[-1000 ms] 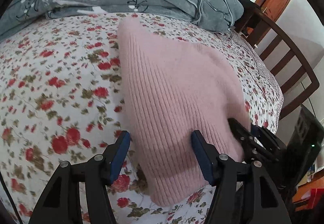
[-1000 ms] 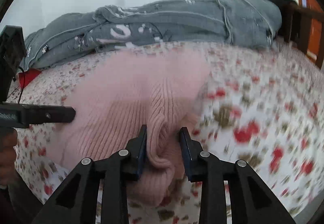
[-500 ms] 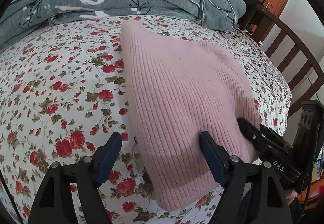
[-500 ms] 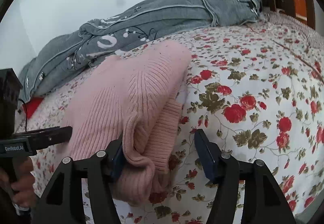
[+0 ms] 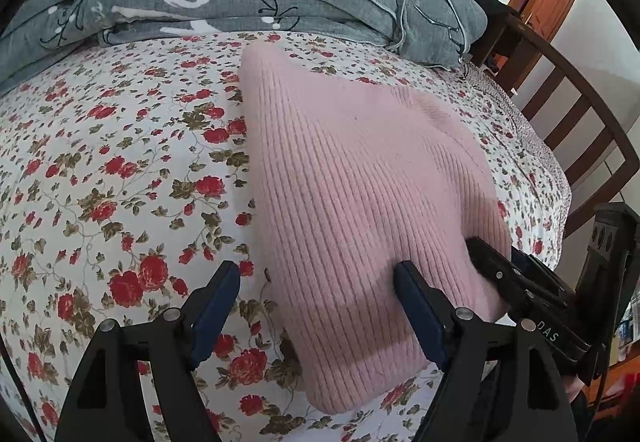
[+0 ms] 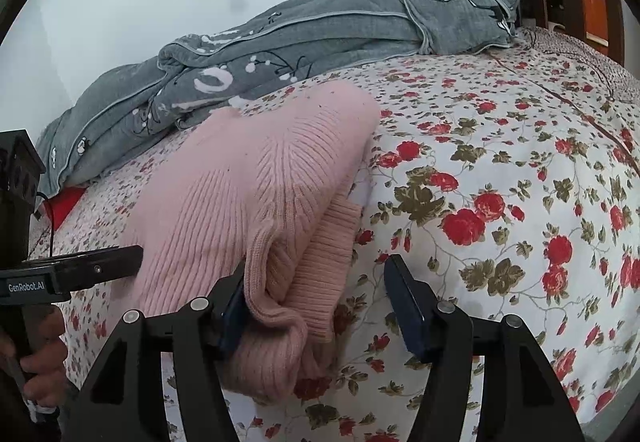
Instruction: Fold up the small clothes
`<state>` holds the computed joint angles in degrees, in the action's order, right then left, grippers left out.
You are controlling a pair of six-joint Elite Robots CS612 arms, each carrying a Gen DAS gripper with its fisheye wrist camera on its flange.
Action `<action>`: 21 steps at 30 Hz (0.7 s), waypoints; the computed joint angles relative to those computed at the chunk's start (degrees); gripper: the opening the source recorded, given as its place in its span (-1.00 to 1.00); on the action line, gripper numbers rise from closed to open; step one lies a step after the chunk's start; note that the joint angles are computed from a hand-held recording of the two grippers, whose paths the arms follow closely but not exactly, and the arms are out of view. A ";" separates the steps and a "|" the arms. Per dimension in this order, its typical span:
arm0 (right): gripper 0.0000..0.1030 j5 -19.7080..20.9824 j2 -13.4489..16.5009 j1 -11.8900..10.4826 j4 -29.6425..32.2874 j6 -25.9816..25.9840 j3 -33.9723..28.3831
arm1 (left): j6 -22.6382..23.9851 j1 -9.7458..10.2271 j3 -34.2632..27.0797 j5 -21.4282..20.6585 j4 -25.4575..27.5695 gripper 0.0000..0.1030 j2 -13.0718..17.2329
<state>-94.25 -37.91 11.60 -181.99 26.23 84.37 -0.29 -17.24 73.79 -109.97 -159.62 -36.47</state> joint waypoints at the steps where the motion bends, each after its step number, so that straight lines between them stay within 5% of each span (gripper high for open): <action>1: 0.18 0.25 -0.14 -0.10 0.29 -0.32 0.03 | -0.16 0.04 0.03 -0.09 -0.04 0.54 -0.11; 8: 0.19 0.73 -1.40 -0.38 3.80 -4.13 -0.74 | 1.89 -0.09 0.79 2.56 -2.96 0.44 -1.49; 15: 0.19 -7.06 -1.49 1.21 4.47 -12.45 -3.28 | 4.13 -0.13 -1.08 4.81 -3.95 0.44 -1.69; 21: 0.19 -7.66 -1.23 0.73 4.12 -11.45 -4.93 | 2.72 0.21 -4.36 3.95 -1.79 0.43 -0.45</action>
<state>-101.90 -39.15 12.34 -177.87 14.77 79.44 2.44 -17.02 69.42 -106.01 -161.40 -36.92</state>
